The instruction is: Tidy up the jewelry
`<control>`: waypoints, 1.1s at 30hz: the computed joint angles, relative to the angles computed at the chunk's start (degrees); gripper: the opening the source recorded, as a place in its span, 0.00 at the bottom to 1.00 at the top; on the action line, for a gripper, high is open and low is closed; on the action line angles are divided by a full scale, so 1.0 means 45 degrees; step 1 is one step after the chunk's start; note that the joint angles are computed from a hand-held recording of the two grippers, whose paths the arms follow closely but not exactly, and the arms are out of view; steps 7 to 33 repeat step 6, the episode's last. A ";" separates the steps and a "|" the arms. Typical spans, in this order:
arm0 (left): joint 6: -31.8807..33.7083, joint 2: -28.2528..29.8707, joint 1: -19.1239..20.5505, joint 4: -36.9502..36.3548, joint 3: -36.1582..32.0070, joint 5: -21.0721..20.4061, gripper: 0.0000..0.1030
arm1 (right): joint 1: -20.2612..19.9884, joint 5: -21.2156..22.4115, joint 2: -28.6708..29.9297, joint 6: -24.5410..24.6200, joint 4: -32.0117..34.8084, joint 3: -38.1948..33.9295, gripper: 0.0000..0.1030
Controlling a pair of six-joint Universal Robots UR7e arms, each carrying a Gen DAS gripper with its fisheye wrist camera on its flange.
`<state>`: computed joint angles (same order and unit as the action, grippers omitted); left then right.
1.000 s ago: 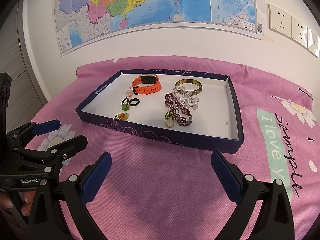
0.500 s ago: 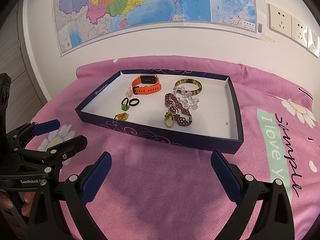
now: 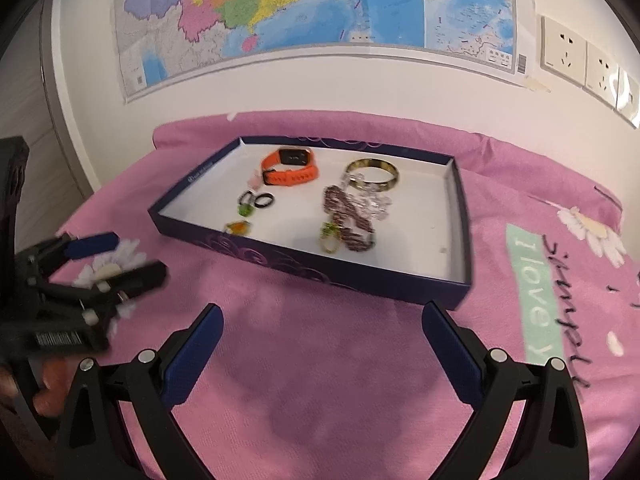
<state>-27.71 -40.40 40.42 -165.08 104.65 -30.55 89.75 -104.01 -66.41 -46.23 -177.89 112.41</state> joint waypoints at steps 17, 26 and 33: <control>-0.0150 -0.0596 0.0181 0.0130 0.0397 0.0216 0.94 | -0.0736 -0.1354 -0.0187 -0.0731 0.0346 -0.1162 0.93; -0.0150 -0.0596 0.0181 0.0130 0.0397 0.0216 0.94 | -0.0736 -0.1354 -0.0187 -0.0731 0.0346 -0.1162 0.93; -0.0150 -0.0596 0.0181 0.0130 0.0397 0.0216 0.94 | -0.0736 -0.1354 -0.0187 -0.0731 0.0346 -0.1162 0.93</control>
